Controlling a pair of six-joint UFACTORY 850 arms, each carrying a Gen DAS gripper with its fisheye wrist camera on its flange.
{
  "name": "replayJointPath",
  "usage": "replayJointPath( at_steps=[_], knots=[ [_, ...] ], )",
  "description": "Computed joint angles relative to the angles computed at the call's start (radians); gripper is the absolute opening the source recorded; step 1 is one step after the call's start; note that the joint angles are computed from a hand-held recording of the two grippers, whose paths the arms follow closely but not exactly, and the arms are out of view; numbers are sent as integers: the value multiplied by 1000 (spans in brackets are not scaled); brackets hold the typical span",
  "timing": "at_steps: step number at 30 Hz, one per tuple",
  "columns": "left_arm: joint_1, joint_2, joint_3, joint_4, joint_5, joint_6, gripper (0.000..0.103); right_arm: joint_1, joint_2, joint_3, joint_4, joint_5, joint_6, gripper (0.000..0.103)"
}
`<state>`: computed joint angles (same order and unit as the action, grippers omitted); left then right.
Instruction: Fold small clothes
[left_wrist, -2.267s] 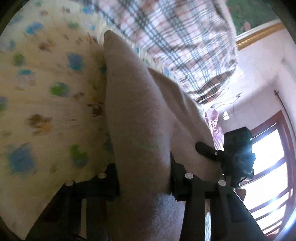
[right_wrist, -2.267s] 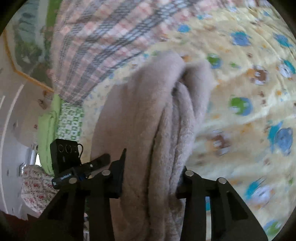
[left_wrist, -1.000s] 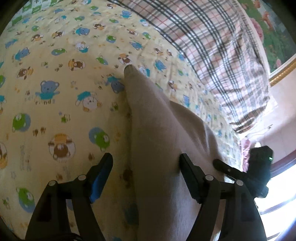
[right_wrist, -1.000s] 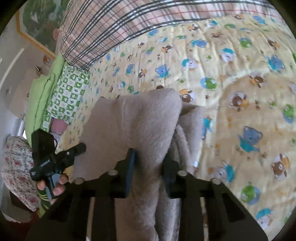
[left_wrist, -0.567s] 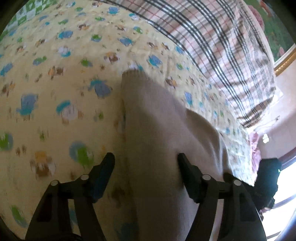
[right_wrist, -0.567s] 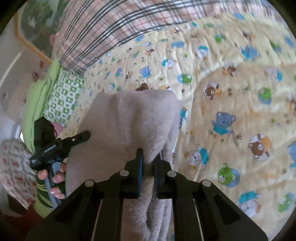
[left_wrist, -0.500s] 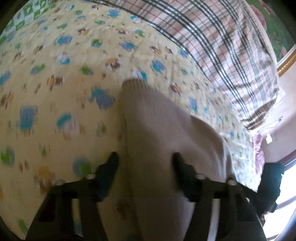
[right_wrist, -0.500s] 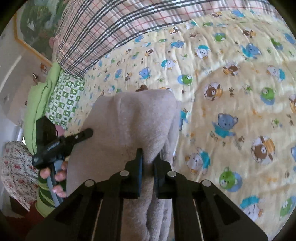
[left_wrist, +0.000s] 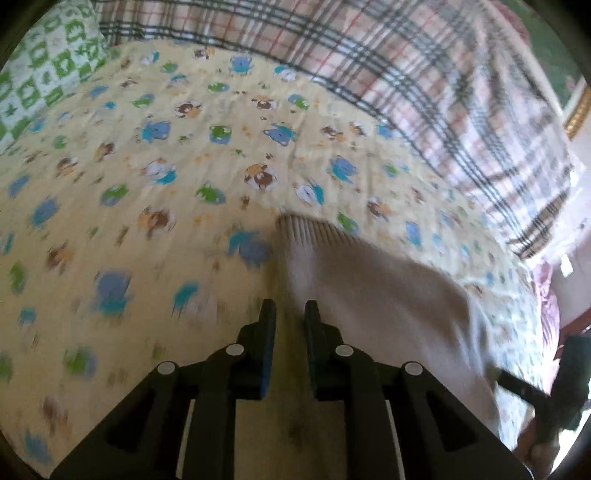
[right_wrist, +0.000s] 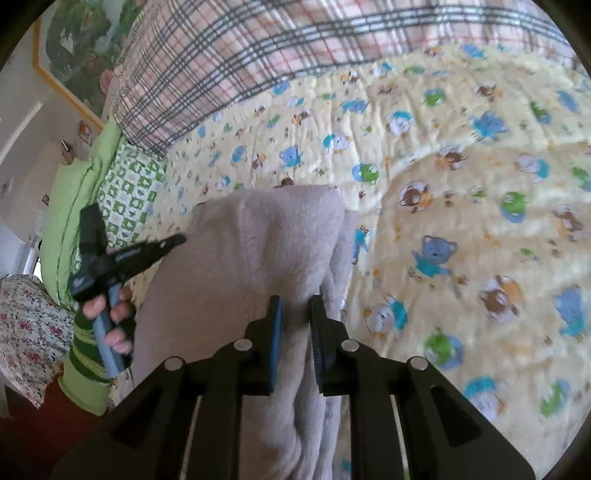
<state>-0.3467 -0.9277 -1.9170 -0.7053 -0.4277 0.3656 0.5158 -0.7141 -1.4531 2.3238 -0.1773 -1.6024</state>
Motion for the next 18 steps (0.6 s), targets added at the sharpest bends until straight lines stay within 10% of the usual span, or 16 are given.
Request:
replayJointPath(
  at_steps=[9, 18],
  knots=[
    [-3, 377, 606, -650, 38, 697, 24, 77, 155, 223, 444, -52, -371, 40],
    [-53, 542, 891, -850, 79, 1005, 40, 133, 171, 274, 546, -60, -469, 44]
  ],
)
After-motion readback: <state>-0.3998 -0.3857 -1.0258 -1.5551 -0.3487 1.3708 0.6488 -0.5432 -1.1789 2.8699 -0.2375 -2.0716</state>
